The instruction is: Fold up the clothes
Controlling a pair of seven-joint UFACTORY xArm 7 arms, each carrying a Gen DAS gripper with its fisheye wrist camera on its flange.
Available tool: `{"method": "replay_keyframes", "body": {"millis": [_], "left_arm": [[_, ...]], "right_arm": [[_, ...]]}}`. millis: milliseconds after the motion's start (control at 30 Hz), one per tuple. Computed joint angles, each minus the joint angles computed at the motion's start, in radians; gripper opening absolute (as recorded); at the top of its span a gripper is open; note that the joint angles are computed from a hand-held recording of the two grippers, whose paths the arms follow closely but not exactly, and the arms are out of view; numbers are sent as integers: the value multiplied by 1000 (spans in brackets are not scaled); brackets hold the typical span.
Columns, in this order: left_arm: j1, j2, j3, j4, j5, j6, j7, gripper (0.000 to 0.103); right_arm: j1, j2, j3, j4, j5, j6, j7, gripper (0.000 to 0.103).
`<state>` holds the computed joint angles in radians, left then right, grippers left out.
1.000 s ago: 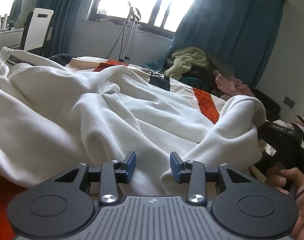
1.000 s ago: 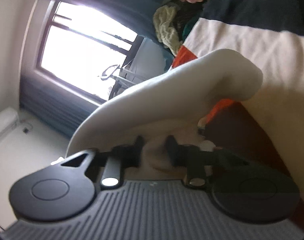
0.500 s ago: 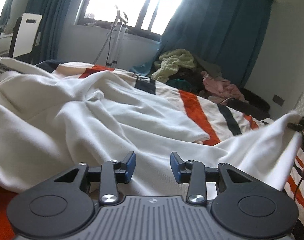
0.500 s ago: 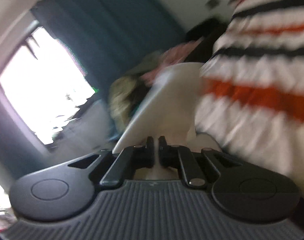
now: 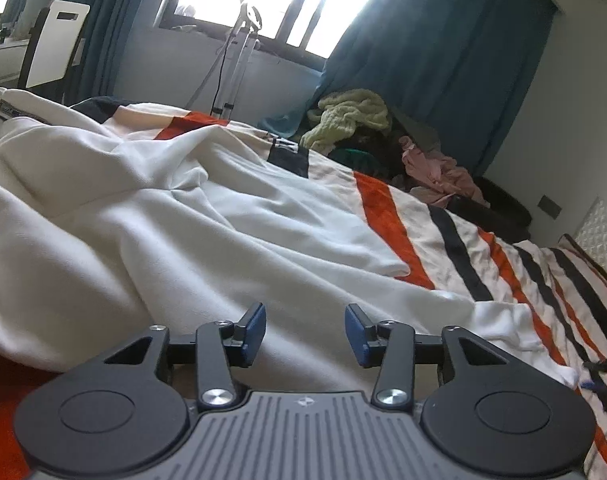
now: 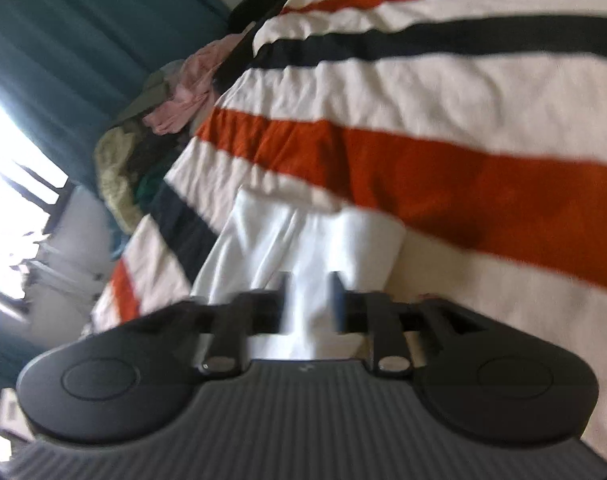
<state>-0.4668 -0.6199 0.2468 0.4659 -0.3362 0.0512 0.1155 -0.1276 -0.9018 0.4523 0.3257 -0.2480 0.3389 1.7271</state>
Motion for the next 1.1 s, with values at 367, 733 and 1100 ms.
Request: {"method": "replay_keyframes", "body": {"millis": [367,733,1100], "left_arm": [[287,-31,-20,109,-18,401,-150,81],[582,184,49,246,-256,469,-484,74],[587,190,130,336,-387,448,-307,10]], "right_arm": [[-80,148,109,-49,150,-271,263,57],[-359,228,278,-15,82,-366,316,44],[-423,39,327,-48,95,-287,260,5]]}}
